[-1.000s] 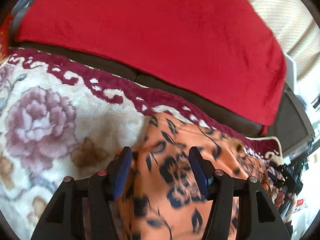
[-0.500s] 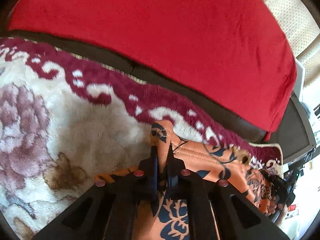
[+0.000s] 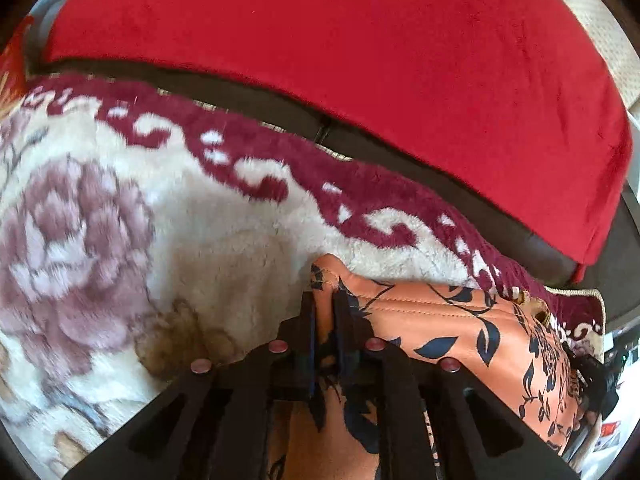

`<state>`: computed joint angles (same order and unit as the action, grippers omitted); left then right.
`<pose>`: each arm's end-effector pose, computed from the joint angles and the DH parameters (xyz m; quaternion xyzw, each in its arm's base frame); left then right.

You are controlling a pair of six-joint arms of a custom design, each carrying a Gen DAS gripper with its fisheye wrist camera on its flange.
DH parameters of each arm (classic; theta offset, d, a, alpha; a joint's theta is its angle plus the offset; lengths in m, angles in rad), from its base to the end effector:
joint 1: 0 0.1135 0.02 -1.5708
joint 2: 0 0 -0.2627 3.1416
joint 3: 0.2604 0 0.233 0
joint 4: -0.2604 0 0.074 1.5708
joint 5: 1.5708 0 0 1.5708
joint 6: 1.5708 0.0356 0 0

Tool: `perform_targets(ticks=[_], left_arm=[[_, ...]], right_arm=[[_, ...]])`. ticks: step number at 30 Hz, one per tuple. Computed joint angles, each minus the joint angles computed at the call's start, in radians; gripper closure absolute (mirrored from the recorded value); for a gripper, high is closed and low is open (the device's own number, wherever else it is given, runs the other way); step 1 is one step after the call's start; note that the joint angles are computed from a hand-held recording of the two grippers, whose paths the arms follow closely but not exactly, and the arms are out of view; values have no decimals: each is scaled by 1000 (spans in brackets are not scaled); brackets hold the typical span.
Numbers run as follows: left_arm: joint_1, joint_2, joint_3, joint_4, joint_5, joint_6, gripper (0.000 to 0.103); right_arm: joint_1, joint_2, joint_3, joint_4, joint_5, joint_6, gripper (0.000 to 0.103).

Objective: Fold small clothes

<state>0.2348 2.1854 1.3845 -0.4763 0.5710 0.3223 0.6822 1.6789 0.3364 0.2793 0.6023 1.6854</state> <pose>0.3948 0.0747 0.1087 0.0827 0.9465 -0.2293 0.2115 0.1741 0.1155 0.0786 0.5098 0.7747 0.1137 0.3564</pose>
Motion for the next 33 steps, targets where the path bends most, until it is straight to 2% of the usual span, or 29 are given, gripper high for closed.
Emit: perform_targets(ticks=[2, 4, 6, 8, 11, 13, 17, 19, 23, 25, 27, 29, 31, 33], left_arm=[[16, -29, -10, 7, 20, -12, 88], [46, -102, -73, 85, 29, -46, 81], [70, -183, -155, 186, 22, -67, 73], [88, -243, -205, 221, 45, -40, 60], [90, -322, -282, 189, 92, 76, 58], [63, -385, -361, 168, 93, 175, 57], [44, -487, -506, 114, 77, 389, 57], [53, -522, -560, 113, 67, 437, 57], [77, -551, -602, 92, 73, 476, 54], [68, -546, -613, 107, 31, 476, 53], [63, -534, -628, 140, -1, 465, 51], [72, -544, -653, 186, -18, 464, 43], [84, -547, -685, 268, -48, 460, 43], [87, -519, -703, 343, -79, 460, 43]], right_arm=[[17, -53, -15, -27, 33, 13, 87], [55, -111, 22, -171, 92, 45, 80], [102, -155, 69, -309, 148, 71, 79], [166, -202, 126, -471, 211, 111, 78], [273, -199, 232, -676, 272, 171, 76], [320, -192, 275, -706, 263, 168, 76], [393, -149, 343, -682, 232, 122, 76], [438, -101, 402, -718, 227, 117, 76], [544, 10, 463, -695, 226, 149, 76], [564, 82, 524, -684, 210, 96, 76], [562, 159, 602, -719, 163, 41, 76], [539, 248, 661, -733, 24, 0, 75], [590, 295, 703, -790, 62, 56, 75], [625, 316, 748, -857, 42, 85, 75]])
